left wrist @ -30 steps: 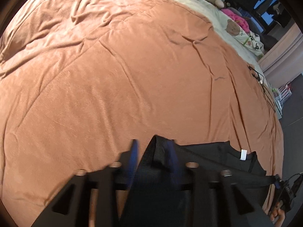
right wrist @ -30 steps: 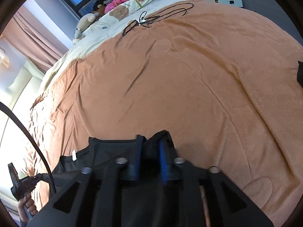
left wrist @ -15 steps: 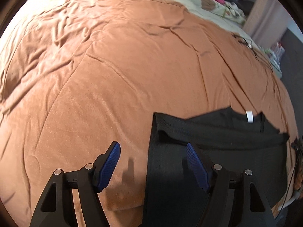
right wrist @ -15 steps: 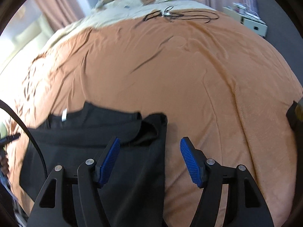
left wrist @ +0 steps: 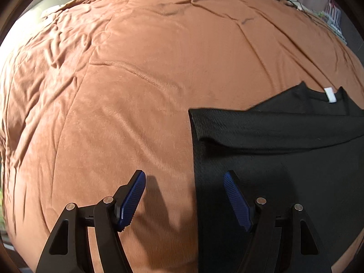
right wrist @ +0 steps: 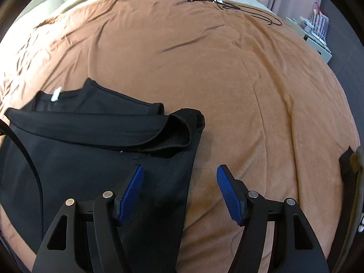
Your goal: Fold small clothes
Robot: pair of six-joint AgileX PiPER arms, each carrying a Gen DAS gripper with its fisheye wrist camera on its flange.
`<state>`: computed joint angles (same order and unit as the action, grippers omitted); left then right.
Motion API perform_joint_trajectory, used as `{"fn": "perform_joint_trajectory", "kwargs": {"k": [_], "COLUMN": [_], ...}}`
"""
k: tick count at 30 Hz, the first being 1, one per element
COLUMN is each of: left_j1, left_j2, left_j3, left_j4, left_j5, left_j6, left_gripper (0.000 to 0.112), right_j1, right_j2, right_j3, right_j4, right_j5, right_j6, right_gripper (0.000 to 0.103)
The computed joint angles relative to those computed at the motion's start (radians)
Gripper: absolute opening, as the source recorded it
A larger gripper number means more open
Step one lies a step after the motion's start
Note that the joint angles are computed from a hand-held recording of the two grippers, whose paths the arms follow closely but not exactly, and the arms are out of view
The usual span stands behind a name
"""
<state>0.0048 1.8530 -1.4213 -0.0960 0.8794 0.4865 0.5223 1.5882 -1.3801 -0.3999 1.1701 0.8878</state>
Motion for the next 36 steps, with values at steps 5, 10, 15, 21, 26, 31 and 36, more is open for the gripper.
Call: {"fn": "perform_joint_trajectory", "kwargs": {"k": [5,10,15,21,26,31,36], "left_j1": [-0.008,-0.035,-0.044,-0.017,0.001,-0.003,-0.003], "left_j2": [0.087,0.159,0.231,0.248,0.254,0.263,0.256], "left_j3": [-0.110,-0.222,-0.322,-0.346,-0.348,-0.370,-0.373], "left_j4": [-0.009,0.007,0.011,-0.106,-0.170,-0.200,-0.213], "left_j5": [0.015,0.032,0.044,0.080,0.090,0.112,0.119], "left_j6": [-0.033,-0.085,-0.121,-0.064,-0.055,-0.042,-0.020], "left_gripper": [0.074,0.074,0.072,0.061,0.054,0.032,0.005], "right_j1": [-0.041,-0.103,-0.140,-0.190,-0.224,-0.260,-0.237], "right_j2": [0.057,0.101,0.125,0.075,0.055,0.056,0.043], "right_j3": [-0.036,-0.054,-0.039,0.035,0.089,0.087,0.071], "right_j4": [-0.015,-0.038,-0.055,0.036,0.106,0.164,0.115], "right_j5": [-0.031,-0.071,-0.145,-0.271,-0.350,-0.389,-0.371], "right_j6": [-0.009,-0.003,0.015,-0.006,-0.052,-0.106,-0.091], "right_gripper": [0.065,0.065,0.057,0.046,0.034,0.009,0.001]}}
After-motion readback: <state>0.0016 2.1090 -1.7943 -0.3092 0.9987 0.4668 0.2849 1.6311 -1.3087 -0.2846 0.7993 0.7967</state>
